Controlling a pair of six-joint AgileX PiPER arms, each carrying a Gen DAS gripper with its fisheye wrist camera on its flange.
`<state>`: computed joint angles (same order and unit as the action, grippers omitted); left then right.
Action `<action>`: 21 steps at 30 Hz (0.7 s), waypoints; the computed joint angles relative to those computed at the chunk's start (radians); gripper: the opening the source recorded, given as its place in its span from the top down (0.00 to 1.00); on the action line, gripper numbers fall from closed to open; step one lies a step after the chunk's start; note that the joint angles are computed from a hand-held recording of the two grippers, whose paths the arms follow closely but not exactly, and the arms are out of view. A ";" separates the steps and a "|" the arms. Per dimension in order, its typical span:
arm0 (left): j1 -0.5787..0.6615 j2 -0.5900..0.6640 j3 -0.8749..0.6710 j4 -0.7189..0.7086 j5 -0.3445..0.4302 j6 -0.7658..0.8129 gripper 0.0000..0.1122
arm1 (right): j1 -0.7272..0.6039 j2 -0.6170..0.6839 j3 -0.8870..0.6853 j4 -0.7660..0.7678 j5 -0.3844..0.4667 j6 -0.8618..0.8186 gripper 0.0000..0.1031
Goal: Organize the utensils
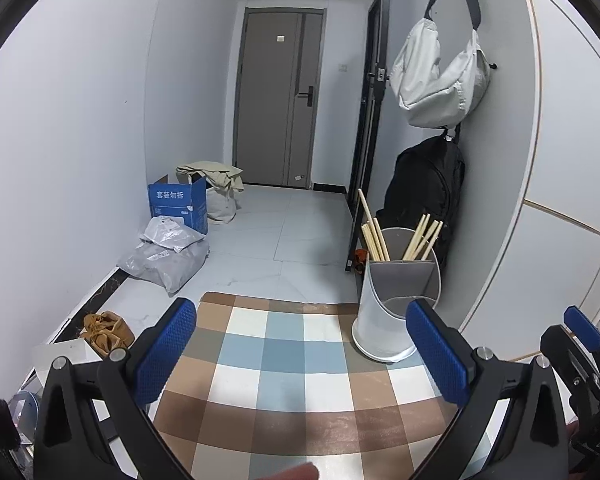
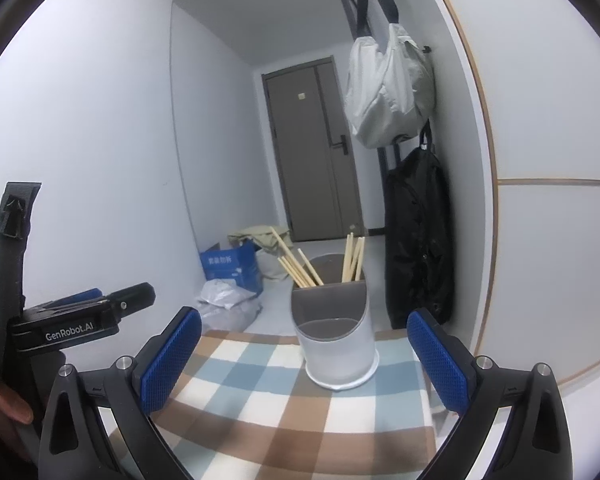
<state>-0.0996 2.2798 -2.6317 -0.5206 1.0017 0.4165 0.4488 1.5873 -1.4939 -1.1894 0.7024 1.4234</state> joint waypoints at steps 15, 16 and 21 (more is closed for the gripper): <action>0.002 -0.026 0.049 -0.003 -0.024 0.015 0.09 | 0.024 -0.009 0.011 -0.036 0.038 0.009 0.00; 0.002 -0.022 0.042 -0.001 -0.020 0.013 0.09 | 0.025 -0.008 0.010 -0.036 0.040 0.009 0.00; -0.003 -0.002 0.001 0.026 0.003 -0.015 0.09 | 0.026 -0.009 0.011 -0.040 0.044 0.008 0.00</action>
<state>-0.1027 2.2775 -2.6304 -0.4948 1.0043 0.4016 0.4746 1.5781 -1.4830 -1.2296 0.7463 1.4313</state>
